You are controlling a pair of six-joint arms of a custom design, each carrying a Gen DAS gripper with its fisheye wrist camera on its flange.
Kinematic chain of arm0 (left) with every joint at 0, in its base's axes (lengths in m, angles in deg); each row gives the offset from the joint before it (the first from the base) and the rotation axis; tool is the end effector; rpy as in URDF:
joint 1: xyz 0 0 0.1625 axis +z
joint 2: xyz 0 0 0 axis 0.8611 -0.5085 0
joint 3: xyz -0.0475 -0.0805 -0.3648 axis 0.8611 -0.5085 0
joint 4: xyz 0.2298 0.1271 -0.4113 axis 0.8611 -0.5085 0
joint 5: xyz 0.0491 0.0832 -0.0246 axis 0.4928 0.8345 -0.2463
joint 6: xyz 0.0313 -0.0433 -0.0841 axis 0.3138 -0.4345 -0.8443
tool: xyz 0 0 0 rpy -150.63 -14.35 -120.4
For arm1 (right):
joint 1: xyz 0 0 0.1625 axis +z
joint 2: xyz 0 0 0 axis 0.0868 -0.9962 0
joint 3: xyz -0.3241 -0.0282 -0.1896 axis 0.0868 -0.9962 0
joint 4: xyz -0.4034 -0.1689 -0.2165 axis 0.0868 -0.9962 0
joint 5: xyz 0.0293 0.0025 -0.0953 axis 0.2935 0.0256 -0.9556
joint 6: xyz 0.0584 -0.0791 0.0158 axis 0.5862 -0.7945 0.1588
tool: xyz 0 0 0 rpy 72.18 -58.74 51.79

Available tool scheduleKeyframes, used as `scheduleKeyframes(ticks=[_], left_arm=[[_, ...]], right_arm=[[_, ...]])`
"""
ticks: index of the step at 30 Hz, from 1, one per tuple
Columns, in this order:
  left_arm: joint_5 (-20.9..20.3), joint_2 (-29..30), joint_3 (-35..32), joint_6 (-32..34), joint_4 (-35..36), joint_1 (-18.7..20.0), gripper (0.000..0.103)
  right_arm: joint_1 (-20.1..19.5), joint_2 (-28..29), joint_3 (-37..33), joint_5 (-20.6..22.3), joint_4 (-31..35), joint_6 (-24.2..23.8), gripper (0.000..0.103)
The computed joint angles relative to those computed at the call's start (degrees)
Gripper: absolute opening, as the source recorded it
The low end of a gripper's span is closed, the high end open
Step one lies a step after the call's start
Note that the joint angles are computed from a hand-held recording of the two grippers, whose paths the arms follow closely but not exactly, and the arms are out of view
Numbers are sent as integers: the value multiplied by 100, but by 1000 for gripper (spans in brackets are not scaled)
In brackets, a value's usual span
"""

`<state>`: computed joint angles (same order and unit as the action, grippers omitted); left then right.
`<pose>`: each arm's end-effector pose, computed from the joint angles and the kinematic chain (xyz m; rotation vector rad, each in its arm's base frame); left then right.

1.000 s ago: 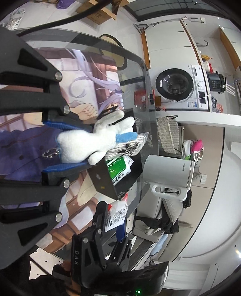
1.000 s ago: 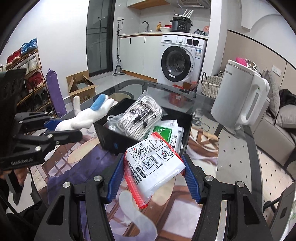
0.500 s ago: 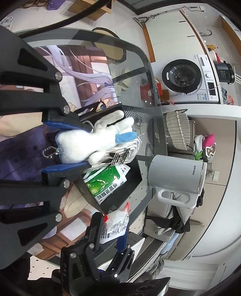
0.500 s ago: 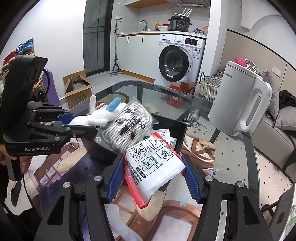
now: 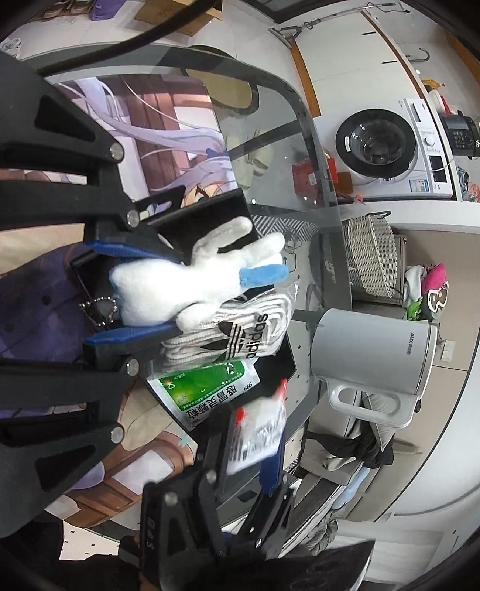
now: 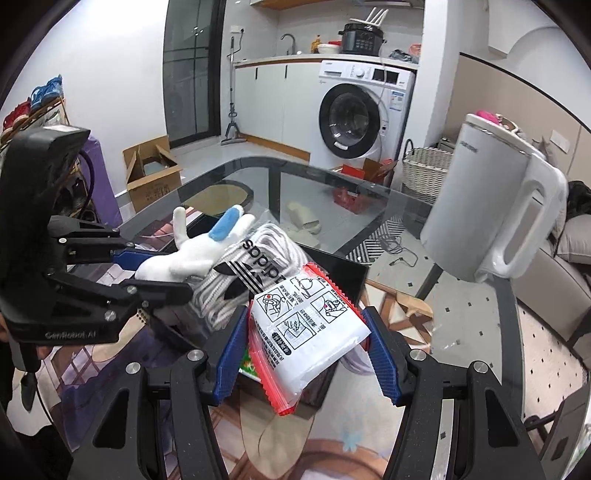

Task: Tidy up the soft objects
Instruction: 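Lift and carry the bunny with the left gripper while the right carries the packet to the box, then open both grippers to release the bunny and red-edged packet into the box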

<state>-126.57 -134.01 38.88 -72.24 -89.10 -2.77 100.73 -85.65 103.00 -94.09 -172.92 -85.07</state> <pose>-0.2673 -0.7227 0.2399 1.0861 2.5013 -0.5187 0.2531 -0.6276 0.1633 0.7412 -2.1291 0.8277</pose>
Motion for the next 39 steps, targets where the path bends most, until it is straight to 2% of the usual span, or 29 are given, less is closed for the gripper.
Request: scheduleKeyframes(ticks=[6,10,12,14,16,19,23,25,28,32,37,39], left_arm=[[40,132,-107,68,48,-6,32],[44,109,-73,155,13,-7,33],[84,72,-7,199,-35,-33,37],[122,0,100,257,-139,-70,50],[135,-84,206,253,-257,-109,57],[197,-169,286,242,-404,-134,58],[348,-208,333,220,-614,-117,61],[499,-170,316,180,-673,-102,61],[483,-115,260,115,-603,-54,64],[627,-61,285,140,-737,-53,80],[562,-182,457,141,-982,-43,81],[553,-259,567,159,-1135,-50,87]], right_arm=[[-50,244,-288,47,195,-86,62],[-69,373,-403,55,184,-310,65],[-61,392,-402,70,174,-361,68],[-56,391,-364,88,94,-411,71],[-60,356,-321,109,16,-413,75],[-72,276,-237,182,-196,-439,84],[-124,259,-231,17,-386,-324,86],[-170,266,-280,-114,-284,-142,88],[-189,305,-342,-201,-197,-46,90],[-187,390,-430,-312,-235,-93,94],[-198,309,-296,-227,-378,-27,99],[-201,201,-149,-73,-469,12,102]])
